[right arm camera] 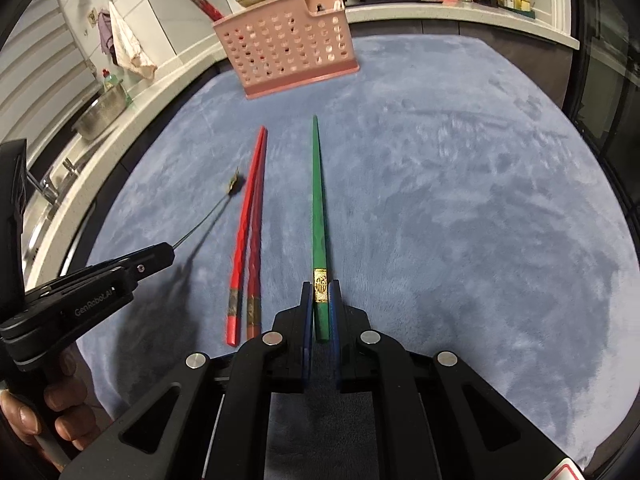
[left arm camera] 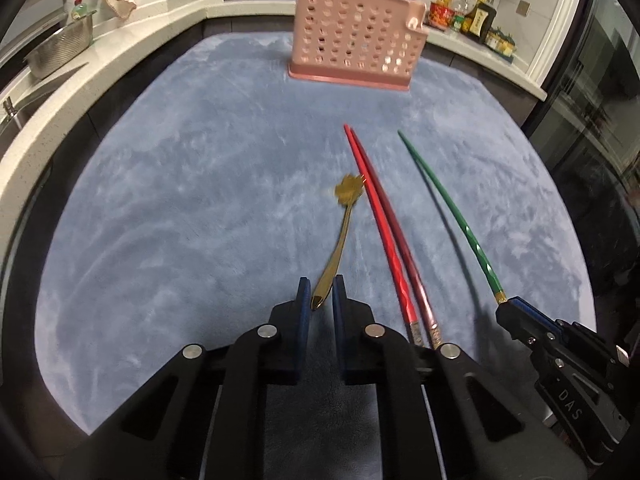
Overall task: Organize utensils
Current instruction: 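Lift the gold spoon and green chopstick and lower both into the pink holder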
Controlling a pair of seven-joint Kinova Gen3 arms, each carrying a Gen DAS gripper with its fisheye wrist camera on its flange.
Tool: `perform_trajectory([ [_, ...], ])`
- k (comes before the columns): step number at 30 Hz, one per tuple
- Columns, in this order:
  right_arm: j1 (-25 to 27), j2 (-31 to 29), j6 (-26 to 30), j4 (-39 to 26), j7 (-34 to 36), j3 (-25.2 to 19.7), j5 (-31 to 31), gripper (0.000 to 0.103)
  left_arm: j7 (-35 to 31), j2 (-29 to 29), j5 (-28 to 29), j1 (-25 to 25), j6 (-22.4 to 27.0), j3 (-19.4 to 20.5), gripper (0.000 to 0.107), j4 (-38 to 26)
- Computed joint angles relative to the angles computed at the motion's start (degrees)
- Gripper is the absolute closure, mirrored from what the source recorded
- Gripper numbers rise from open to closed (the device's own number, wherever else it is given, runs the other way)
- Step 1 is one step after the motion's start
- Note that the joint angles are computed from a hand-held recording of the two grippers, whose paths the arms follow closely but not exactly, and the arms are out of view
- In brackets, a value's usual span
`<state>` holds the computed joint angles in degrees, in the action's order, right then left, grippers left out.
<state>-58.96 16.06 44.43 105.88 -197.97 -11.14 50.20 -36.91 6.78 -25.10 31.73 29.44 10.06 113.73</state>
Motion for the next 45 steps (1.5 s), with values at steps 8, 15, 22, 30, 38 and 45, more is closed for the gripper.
perform_trajectory([
  [8,0.0,-3.1,3.5,-1.6,-0.9,-1.0,3.8,0.096,-2.3,-2.9,1.7,-2.3,1.5,1.0,0.107,-2.1],
  [15,2.0,-5.4,6.9,-3.9,0.1,-2.3,6.8,0.096,-7.4,-4.1,5.2,-5.2,4.0,1.4,0.107,-5.8],
  [22,5.5,-7.1,6.9,-6.3,1.9,-2.7,9.2,0.096,-11.8,-4.2,6.0,-7.1,6.0,1.3,0.107,-11.3],
  [30,8.6,-7.3,6.0,-10.1,6.0,-2.2,11.5,0.096,-20.4,-2.0,12.8,-10.0,6.8,0.2,0.107,-19.5],
  [38,12.7,-6.9,0.9,-15.2,10.7,0.1,12.5,0.096,-24.1,1.9,12.8,-9.5,9.6,-1.1,0.107,-30.1],
  [45,13.5,-4.0,-0.1,-23.1,14.1,3.2,16.3,0.096,-29.4,7.6,17.5,-10.5,14.2,-2.1,0.107,-42.8],
])
